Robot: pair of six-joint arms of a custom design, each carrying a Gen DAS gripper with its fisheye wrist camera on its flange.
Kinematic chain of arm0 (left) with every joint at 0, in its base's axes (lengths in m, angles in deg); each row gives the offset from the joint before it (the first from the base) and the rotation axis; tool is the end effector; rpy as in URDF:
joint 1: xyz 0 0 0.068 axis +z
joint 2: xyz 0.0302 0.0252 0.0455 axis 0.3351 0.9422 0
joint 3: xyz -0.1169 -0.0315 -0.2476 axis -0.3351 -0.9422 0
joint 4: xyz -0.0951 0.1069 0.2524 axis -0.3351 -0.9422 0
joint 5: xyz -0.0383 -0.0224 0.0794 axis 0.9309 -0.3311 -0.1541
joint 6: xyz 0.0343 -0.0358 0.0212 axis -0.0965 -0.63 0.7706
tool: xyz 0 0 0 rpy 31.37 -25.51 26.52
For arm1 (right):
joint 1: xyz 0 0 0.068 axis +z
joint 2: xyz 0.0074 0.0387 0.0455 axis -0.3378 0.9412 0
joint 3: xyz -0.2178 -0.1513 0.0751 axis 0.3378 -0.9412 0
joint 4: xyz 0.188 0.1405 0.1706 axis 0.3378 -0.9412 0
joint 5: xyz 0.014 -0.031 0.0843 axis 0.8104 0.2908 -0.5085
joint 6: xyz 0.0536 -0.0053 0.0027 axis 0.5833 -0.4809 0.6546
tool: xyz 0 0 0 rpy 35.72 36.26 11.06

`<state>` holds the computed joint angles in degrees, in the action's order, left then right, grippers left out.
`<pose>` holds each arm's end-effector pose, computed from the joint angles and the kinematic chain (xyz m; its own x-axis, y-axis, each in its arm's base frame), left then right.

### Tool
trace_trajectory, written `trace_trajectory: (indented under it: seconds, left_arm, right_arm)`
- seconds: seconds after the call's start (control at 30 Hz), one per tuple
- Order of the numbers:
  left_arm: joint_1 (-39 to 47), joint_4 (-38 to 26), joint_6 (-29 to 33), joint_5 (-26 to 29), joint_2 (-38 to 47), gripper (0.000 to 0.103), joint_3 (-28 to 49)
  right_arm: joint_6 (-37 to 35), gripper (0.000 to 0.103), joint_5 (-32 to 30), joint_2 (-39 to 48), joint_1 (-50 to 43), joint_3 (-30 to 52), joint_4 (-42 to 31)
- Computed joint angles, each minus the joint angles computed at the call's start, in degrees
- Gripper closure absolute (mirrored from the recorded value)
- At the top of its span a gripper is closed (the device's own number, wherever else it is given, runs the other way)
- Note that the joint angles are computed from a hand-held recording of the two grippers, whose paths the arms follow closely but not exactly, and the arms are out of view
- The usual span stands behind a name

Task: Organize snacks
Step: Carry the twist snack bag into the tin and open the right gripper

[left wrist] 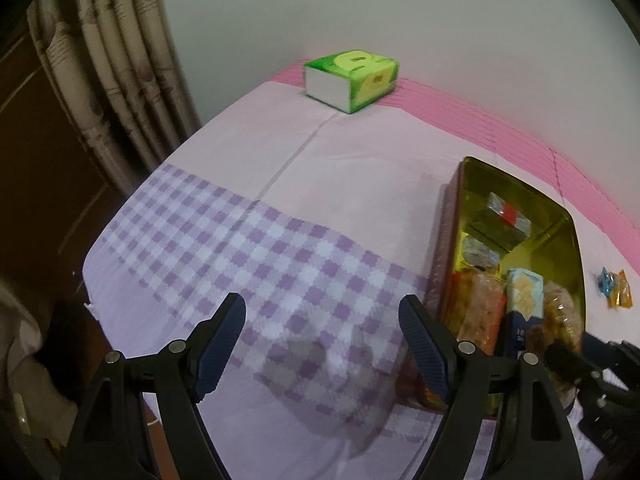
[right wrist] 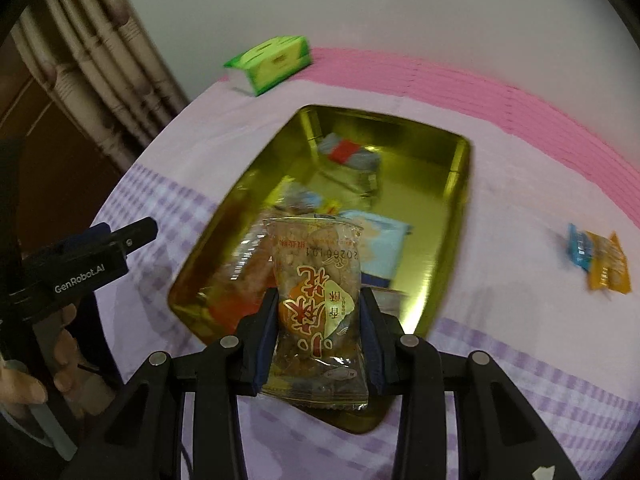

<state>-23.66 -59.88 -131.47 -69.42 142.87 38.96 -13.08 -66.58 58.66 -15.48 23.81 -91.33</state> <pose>0.1861 -0.1501 0.3283 -0.7105 -0.4721 -0.5218 -0.5574 0.8302 0.0078 0.2725 0.0359 0.2858 -0.7568 -0.3981 -0.5184 -0.5694 0.7910 0.2238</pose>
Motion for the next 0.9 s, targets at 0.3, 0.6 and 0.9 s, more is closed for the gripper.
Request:
trace_trajectory:
  seconds: [0.3,0.6,0.9]
  left_arm:
    - [1.7,-1.1,-1.7,1.3,-1.2,0.024,-1.8]
    - [2.5,-0.1,-1.1,2.8,-2.0,0.024,-2.7]
    - [3.2,0.9,-0.2,3.3,-2.4,0.024,-3.1]
  right_arm:
    - [3.1,0.067,0.6,1.8,5.2,-1.8,2.7]
    - [3.7,0.067,4.4,2.3,5.9,-3.6,6.5]
    - [2.8,0.066,4.5,2.0,5.4,-4.0,7.2]
